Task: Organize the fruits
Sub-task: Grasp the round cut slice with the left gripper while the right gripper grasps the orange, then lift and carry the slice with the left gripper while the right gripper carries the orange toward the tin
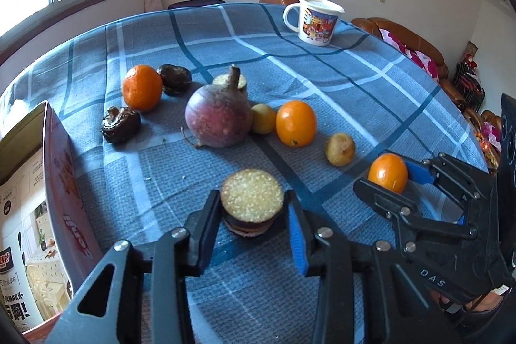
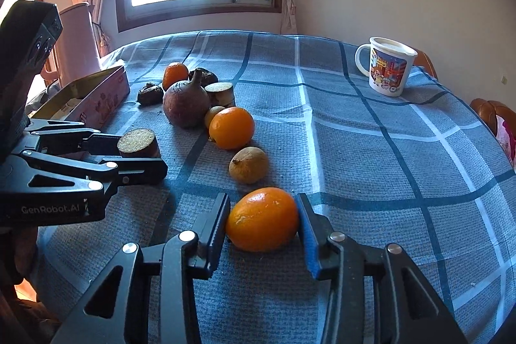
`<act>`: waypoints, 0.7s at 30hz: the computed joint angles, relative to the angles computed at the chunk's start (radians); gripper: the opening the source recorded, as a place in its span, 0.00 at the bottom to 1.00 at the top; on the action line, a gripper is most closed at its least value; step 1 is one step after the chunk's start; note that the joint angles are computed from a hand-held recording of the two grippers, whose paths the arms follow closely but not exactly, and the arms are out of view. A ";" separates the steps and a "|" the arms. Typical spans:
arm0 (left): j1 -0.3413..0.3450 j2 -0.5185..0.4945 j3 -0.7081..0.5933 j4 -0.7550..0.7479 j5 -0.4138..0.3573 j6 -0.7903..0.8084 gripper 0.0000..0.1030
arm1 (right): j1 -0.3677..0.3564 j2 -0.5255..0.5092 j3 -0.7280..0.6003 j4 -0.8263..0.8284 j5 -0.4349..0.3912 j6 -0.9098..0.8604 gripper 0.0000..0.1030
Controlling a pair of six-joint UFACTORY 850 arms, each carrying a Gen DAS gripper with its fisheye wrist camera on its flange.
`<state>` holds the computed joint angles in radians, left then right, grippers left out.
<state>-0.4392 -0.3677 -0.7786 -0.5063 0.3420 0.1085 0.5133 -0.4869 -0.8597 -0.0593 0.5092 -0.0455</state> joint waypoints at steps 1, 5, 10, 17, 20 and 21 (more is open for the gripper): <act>0.006 0.003 0.005 0.052 0.002 -0.051 0.36 | 0.001 0.000 0.001 0.005 0.003 -0.008 0.42; 0.011 0.010 0.018 0.131 0.018 -0.129 0.35 | 0.001 0.001 0.004 -0.001 0.011 -0.010 0.42; 0.004 0.024 0.041 0.154 0.057 -0.148 0.35 | -0.001 0.004 0.015 -0.015 0.042 0.001 0.41; -0.022 0.044 0.071 0.087 0.133 -0.078 0.35 | -0.007 0.012 0.035 -0.055 0.103 0.032 0.41; -0.028 0.050 0.080 0.074 0.160 -0.067 0.35 | -0.009 0.013 0.039 -0.064 0.115 0.038 0.41; -0.027 0.051 0.083 0.079 0.167 -0.073 0.35 | -0.008 0.012 0.038 -0.065 0.115 0.039 0.41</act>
<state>-0.4666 -0.3165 -0.6954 -0.4274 0.5087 0.0358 0.5049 -0.4750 -0.8218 -0.1246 0.6239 -0.0065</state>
